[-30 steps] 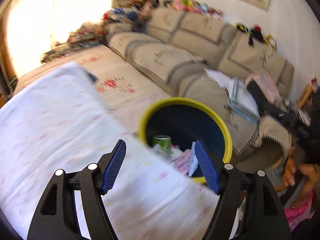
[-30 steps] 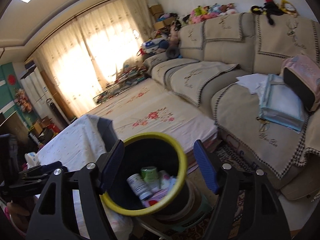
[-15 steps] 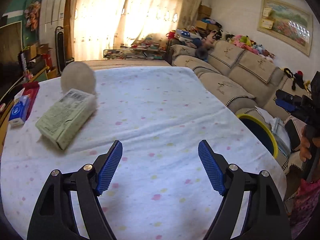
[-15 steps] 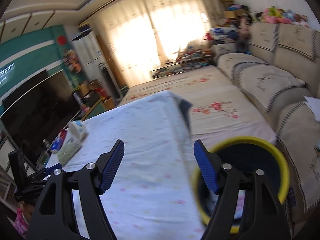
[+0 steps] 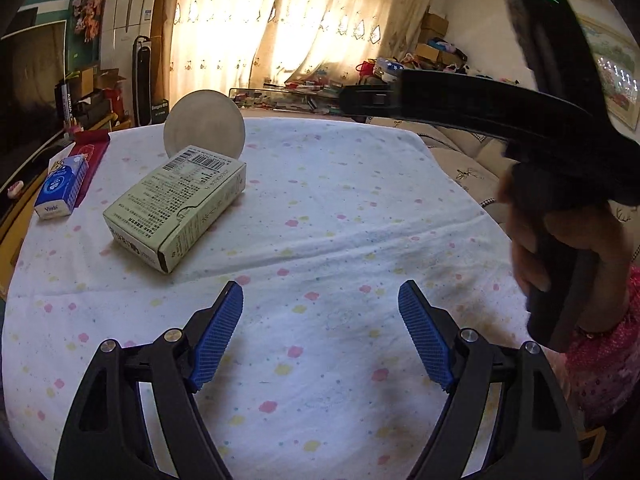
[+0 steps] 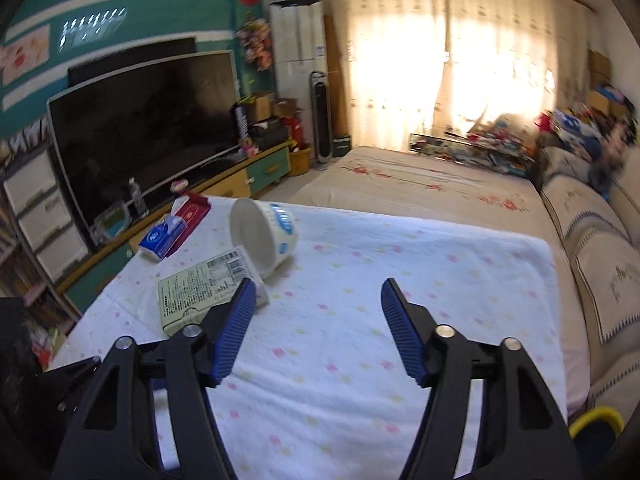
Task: Collect trash
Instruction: 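Grasp the white yogurt cup by its rim with the right tool, then carry the yogurt cup over the yellow bin and release it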
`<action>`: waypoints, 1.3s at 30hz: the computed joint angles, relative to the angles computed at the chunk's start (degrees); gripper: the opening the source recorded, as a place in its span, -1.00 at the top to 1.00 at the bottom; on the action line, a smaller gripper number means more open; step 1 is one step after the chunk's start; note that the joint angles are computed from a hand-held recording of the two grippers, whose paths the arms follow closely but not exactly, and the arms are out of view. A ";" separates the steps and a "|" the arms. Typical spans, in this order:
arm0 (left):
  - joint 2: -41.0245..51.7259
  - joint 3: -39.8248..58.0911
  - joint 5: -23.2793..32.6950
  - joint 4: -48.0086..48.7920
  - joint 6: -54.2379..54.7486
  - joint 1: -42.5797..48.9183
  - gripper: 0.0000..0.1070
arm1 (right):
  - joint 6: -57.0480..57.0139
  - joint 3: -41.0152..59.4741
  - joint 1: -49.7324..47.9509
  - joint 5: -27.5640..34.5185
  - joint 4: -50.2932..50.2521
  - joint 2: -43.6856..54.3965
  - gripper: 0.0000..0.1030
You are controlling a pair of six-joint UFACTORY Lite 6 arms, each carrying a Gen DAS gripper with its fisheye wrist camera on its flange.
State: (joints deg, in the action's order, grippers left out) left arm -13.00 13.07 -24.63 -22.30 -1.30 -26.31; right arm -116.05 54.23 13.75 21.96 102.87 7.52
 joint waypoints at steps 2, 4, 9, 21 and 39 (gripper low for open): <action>0.64 0.92 0.17 -2.85 2.04 -1.49 -0.49 | -0.21 5.69 3.93 -3.57 0.87 5.71 0.05; 0.82 1.24 0.69 -2.72 1.90 -1.54 -0.50 | 9.09 13.36 5.98 -4.93 -7.49 12.05 0.11; 1.89 1.60 0.85 -0.66 -0.14 -0.85 -0.50 | 32.71 30.07 9.13 -6.38 -32.06 23.88 0.23; 3.53 2.64 1.96 6.02 -5.59 0.96 -0.50 | 78.66 53.89 14.87 -6.78 -80.56 42.19 0.67; 3.50 2.37 1.85 7.72 -7.10 1.61 -0.50 | 49.48 40.67 1.01 -8.40 -42.87 28.37 0.91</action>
State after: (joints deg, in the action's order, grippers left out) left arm -9.50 15.44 -22.78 -14.58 -8.40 -24.70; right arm -66.57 94.90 14.76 13.57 60.00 35.89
